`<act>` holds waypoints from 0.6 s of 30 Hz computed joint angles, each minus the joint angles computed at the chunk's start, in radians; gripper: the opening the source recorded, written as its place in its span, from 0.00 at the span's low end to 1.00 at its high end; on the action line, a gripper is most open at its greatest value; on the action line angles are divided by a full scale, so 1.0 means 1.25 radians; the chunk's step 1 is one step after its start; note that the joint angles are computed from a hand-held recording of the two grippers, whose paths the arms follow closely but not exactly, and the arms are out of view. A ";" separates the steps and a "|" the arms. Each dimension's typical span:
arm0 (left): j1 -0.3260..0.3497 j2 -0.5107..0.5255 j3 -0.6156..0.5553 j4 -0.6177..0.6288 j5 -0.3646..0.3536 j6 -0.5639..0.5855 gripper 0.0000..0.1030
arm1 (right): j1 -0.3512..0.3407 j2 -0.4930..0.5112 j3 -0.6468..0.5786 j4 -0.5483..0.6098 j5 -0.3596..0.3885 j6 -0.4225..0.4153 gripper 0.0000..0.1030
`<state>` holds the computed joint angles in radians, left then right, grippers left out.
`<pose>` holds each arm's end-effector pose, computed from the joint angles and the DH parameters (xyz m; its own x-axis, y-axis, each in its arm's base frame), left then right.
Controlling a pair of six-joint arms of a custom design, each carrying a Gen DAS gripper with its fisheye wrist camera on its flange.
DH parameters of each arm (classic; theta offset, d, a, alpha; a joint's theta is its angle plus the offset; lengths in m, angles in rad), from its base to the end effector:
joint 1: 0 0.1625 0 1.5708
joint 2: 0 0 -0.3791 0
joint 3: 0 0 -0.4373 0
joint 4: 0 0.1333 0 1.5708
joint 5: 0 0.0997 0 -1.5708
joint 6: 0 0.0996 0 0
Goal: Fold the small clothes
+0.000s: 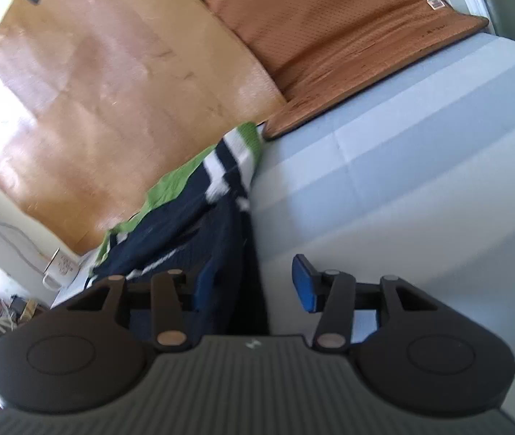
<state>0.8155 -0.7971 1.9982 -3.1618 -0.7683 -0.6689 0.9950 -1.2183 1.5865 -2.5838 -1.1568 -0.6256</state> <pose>-0.2220 -0.5347 -0.0002 -0.9371 -0.2000 -0.2861 0.0675 0.7003 -0.7106 -0.2212 -0.6592 0.3479 -0.9840 -0.1528 0.0913 -0.1740 0.7166 -0.6755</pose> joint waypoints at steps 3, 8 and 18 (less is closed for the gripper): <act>-0.007 0.030 -0.037 0.011 0.034 0.054 0.46 | 0.002 -0.023 0.043 -0.033 0.012 -0.063 0.32; -0.009 0.105 -0.099 -0.068 0.117 0.164 0.07 | 0.003 -0.033 0.101 -0.182 0.036 -0.067 0.06; -0.014 0.120 -0.096 -0.013 0.208 0.122 0.63 | 0.004 -0.030 0.120 -0.230 -0.030 -0.065 0.37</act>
<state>0.7975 -0.6472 1.8788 -3.1780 -0.5089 -0.5169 0.9995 -1.2562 1.7363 -2.8711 -1.1937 -0.7070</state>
